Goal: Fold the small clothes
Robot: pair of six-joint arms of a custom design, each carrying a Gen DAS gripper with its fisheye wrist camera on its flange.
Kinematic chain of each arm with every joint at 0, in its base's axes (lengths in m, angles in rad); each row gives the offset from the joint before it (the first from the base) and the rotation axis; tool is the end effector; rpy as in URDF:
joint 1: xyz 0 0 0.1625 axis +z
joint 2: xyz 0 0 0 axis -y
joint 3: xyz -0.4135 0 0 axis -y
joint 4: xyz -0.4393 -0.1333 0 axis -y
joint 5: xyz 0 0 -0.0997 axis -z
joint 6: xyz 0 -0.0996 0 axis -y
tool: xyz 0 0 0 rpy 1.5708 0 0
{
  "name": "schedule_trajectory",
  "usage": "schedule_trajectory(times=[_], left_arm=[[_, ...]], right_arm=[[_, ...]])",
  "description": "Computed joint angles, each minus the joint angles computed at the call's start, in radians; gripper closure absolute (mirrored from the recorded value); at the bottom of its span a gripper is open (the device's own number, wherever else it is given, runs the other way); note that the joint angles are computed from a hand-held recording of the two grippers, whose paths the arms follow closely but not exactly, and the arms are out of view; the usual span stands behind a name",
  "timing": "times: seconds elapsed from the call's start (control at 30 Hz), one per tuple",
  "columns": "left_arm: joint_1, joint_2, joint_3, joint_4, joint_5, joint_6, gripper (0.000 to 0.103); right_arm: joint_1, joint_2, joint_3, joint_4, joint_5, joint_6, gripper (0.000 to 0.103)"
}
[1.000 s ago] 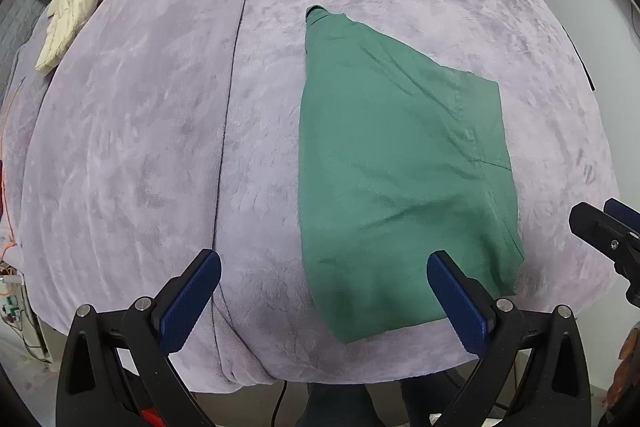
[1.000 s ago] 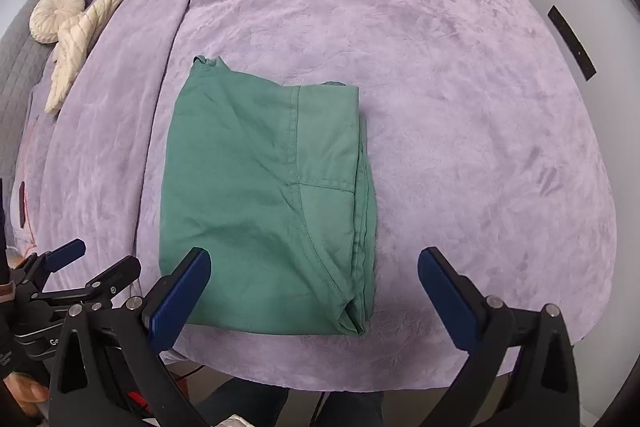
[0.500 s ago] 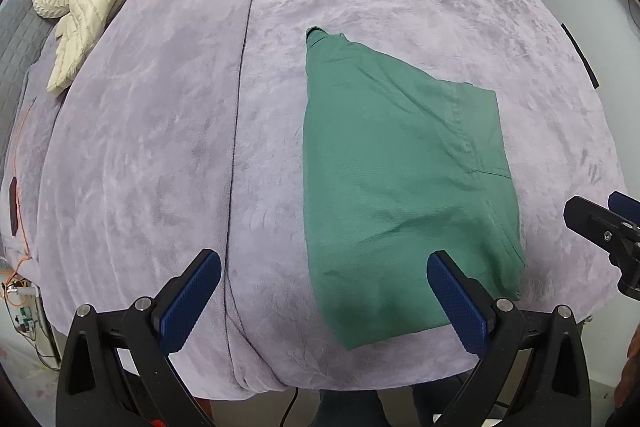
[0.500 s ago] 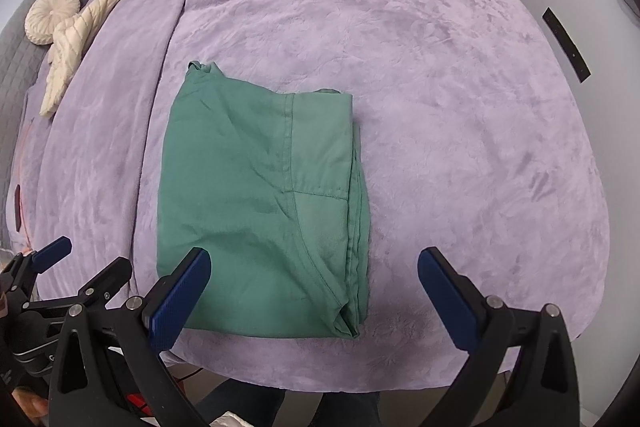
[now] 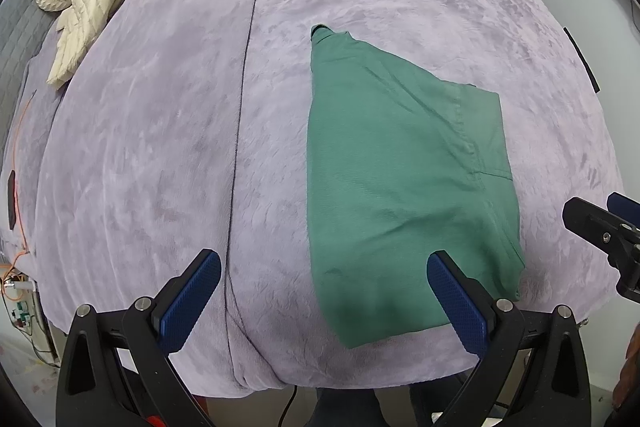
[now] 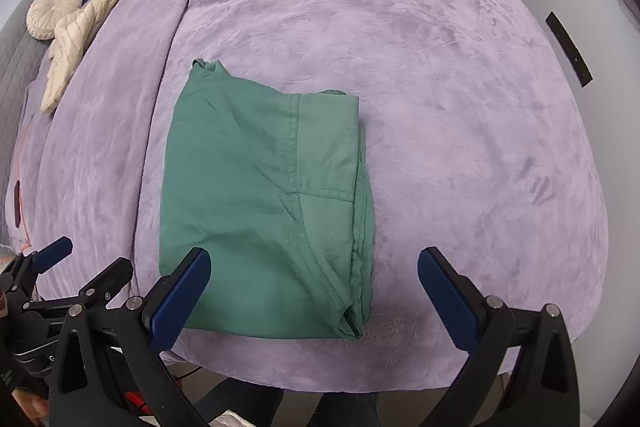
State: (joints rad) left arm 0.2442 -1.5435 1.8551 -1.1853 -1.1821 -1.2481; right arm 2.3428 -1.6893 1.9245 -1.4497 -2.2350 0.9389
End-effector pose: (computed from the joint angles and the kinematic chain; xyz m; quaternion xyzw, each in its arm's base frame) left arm -0.3921 -0.2740 0.3065 0.1021 0.9189 -0.0806 0.3725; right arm 0.3615 -0.2683 0.3625 -0.0200 -0.9320 0.1323 0.3369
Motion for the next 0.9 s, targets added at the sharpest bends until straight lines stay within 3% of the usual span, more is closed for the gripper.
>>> schedule_trajectory(times=[0.9], left_arm=[[0.005, -0.004, 0.001, 0.012, -0.005, -0.008, 0.0]], right_arm=[[0.003, 0.005, -0.004, 0.011, 0.001, 0.008, 0.0]])
